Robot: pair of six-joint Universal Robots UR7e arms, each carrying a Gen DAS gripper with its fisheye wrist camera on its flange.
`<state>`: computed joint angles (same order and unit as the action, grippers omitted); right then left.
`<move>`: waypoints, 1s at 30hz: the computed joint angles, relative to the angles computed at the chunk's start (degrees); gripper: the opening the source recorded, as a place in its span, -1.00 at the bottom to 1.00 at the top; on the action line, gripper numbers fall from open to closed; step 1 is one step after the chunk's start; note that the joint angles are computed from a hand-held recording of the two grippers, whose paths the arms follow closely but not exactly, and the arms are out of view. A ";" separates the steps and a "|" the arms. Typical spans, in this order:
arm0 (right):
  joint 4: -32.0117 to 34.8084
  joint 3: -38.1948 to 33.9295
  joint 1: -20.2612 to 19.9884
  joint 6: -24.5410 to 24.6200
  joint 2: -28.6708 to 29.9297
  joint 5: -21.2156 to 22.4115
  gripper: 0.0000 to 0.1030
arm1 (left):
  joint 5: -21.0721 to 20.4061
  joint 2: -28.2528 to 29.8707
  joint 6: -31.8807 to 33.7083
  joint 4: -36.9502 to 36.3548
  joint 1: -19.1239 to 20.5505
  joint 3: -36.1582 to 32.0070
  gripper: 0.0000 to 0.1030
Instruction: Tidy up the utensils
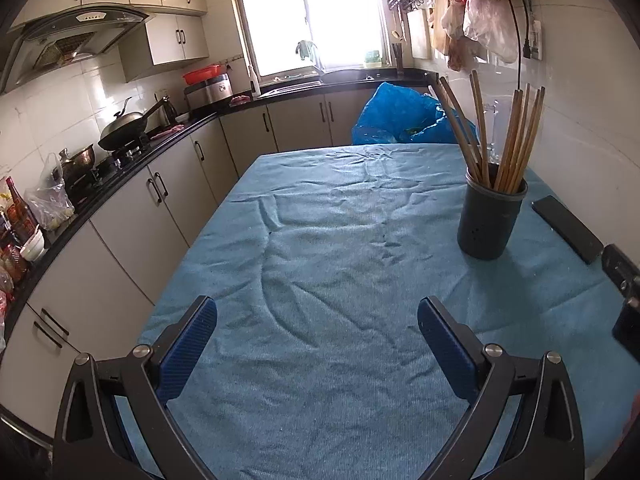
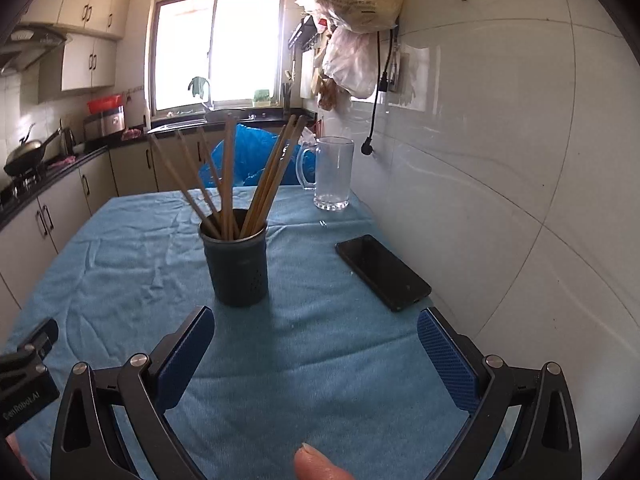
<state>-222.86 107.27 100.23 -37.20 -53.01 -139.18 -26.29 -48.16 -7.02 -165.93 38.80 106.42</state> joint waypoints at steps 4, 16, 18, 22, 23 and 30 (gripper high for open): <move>-0.17 0.17 0.41 -0.27 0.85 -0.62 1.00 | -0.89 -0.40 -0.99 1.05 0.04 0.75 0.94; 0.94 -1.20 0.19 -0.32 2.55 -2.01 1.00 | -1.93 0.76 -1.36 1.96 0.75 0.15 0.94; 1.44 -1.54 0.02 -0.03 2.82 -2.31 1.00 | -2.14 0.93 -1.85 2.49 1.07 -0.15 0.94; 2.77 -1.95 -0.40 0.76 3.14 -2.35 1.00 | -2.11 1.31 -2.17 3.62 1.61 -0.67 0.94; 3.28 -2.03 -0.54 1.07 3.14 -2.27 1.00 | -2.00 1.47 -2.07 3.69 1.75 -0.81 0.94; 4.56 -2.86 -1.04 2.17 3.52 -2.70 1.00 | -2.33 2.01 -2.33 3.86 2.61 -1.53 0.94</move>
